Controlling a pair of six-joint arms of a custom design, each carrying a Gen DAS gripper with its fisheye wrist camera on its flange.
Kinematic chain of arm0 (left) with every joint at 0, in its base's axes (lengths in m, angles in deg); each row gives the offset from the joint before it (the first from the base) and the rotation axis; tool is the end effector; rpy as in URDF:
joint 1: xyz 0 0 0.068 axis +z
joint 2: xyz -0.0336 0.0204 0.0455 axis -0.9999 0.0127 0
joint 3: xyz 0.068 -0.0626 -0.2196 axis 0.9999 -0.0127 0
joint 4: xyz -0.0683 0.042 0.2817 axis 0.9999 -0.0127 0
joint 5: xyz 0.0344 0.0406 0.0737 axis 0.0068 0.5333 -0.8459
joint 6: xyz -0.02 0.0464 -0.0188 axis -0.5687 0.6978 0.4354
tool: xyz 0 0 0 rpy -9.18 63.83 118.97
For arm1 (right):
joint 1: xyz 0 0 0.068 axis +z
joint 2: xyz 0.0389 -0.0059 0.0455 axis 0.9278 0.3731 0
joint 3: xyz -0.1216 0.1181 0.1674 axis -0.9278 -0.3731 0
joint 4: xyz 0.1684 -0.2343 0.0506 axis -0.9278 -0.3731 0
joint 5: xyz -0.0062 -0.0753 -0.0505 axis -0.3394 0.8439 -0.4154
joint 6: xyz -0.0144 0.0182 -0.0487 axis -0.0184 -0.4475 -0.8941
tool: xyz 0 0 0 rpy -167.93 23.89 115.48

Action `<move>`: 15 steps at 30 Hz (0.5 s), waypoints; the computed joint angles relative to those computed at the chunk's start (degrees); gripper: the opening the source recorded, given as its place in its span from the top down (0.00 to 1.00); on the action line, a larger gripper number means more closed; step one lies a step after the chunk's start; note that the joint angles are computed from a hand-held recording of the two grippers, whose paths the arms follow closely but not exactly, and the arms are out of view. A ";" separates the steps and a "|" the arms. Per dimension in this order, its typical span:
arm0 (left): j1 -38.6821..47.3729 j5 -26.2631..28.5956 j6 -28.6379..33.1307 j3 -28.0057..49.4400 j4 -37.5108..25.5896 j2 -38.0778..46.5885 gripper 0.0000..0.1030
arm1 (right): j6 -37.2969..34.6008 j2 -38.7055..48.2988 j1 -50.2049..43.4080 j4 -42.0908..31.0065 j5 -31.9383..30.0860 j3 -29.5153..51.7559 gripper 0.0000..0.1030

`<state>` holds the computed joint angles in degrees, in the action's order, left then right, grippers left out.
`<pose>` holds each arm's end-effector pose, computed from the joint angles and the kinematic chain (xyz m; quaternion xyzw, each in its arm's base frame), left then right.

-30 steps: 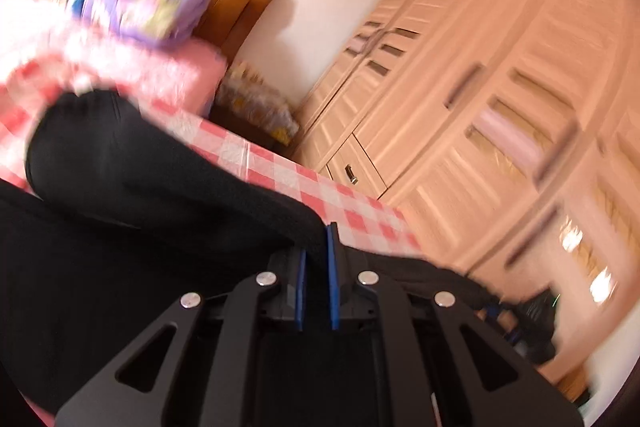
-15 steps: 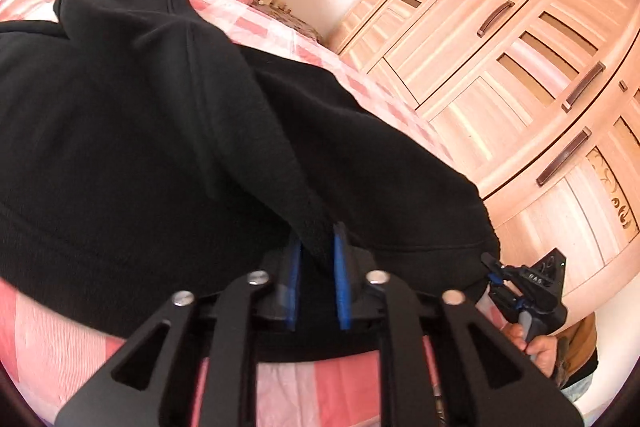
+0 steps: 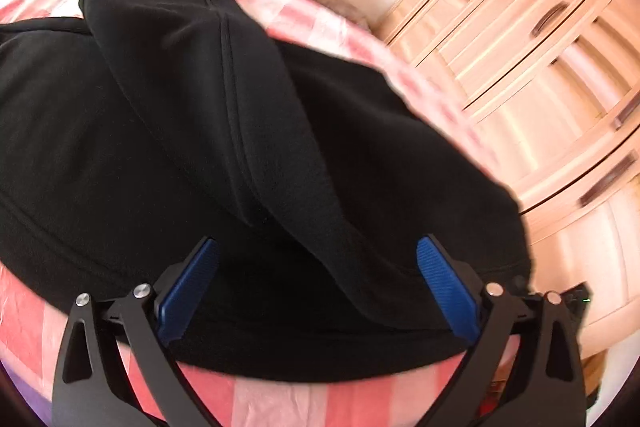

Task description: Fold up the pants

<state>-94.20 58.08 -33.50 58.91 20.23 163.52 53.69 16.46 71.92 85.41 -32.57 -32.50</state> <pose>0.3421 -0.0433 0.1464 -0.0416 0.9285 -0.2464 0.2745 0.2332 0.0291 0.0879 0.2453 0.8153 0.3731 0.3687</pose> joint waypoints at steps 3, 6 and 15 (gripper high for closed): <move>0.96 2.41 -0.73 1.06 3.09 1.98 0.79 | -2.07 -2.34 1.26 -5.12 2.44 2.53 0.88; 2.13 4.02 1.97 2.14 3.82 -1.31 0.86 | -4.55 -5.13 3.03 -8.88 4.56 5.86 0.88; 8.37 8.90 9.10 -0.36 -3.73 -9.60 0.85 | -7.17 -8.98 6.19 -12.77 6.29 0.68 0.88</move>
<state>-85.82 66.98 -24.40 58.55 16.50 153.92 46.52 7.48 78.11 72.64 -26.28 -31.83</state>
